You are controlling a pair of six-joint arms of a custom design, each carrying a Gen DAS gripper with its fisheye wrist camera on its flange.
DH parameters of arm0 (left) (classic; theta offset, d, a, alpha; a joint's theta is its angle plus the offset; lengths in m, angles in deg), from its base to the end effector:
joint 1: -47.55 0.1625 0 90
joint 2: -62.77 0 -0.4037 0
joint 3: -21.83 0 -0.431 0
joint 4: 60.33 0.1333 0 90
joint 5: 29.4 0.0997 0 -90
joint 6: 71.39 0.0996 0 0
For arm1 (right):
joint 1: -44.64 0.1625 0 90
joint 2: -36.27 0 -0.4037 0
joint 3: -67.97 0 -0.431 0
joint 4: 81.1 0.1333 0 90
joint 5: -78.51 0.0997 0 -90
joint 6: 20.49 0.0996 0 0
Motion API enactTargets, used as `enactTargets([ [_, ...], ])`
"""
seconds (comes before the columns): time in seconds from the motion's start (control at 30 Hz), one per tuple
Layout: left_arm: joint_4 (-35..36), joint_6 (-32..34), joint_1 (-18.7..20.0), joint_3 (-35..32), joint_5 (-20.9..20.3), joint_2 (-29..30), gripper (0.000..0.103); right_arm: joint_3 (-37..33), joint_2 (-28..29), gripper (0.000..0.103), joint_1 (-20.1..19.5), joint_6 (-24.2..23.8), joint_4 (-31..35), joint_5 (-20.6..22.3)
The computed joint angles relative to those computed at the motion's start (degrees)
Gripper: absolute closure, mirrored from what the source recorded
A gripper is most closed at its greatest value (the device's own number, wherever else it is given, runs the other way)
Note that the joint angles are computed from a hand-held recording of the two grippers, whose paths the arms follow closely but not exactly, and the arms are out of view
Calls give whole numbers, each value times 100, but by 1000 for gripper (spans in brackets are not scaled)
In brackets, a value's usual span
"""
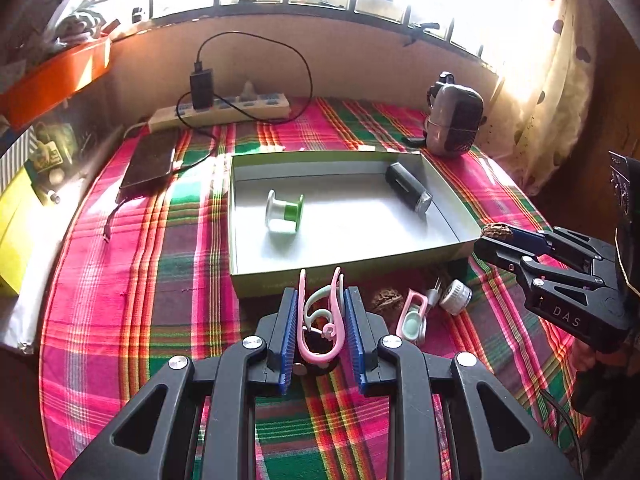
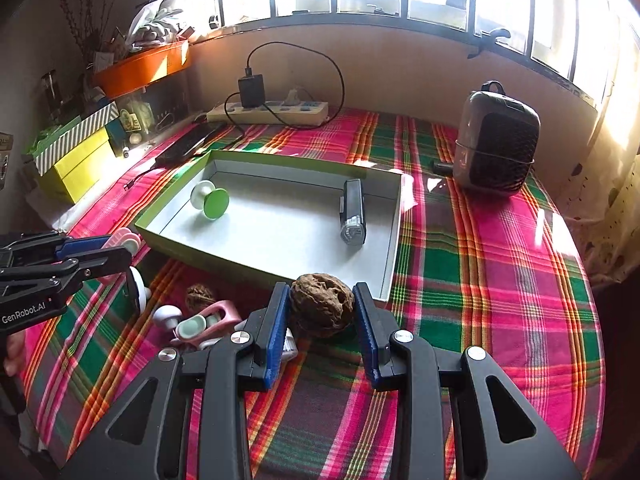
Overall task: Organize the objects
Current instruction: 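Carry the walnut with the right tool while the left tool carries the pink clip over the box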
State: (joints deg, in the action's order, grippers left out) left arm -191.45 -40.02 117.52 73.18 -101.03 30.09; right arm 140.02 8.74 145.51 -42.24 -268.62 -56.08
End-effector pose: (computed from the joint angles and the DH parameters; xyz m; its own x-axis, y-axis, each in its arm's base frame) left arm -0.1454 -0.8798 0.1932 -0.6317 0.6330 -0.4475 0.7559 0.6310 -0.1744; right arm 0.2097 -0.7560 0.0838 -0.7057 0.1677 0.6884 -0.4037 0.7032 -0.5852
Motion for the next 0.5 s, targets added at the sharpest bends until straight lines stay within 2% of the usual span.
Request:
enactTargets([
  [0.27, 244, -94, 1, -799, 69, 486, 82, -739, 312, 70, -12, -90, 428, 185],
  [0.5, 523, -183, 15, -1454, 130, 909, 82, -1678, 693, 70, -55, -159, 1092, 402],
])
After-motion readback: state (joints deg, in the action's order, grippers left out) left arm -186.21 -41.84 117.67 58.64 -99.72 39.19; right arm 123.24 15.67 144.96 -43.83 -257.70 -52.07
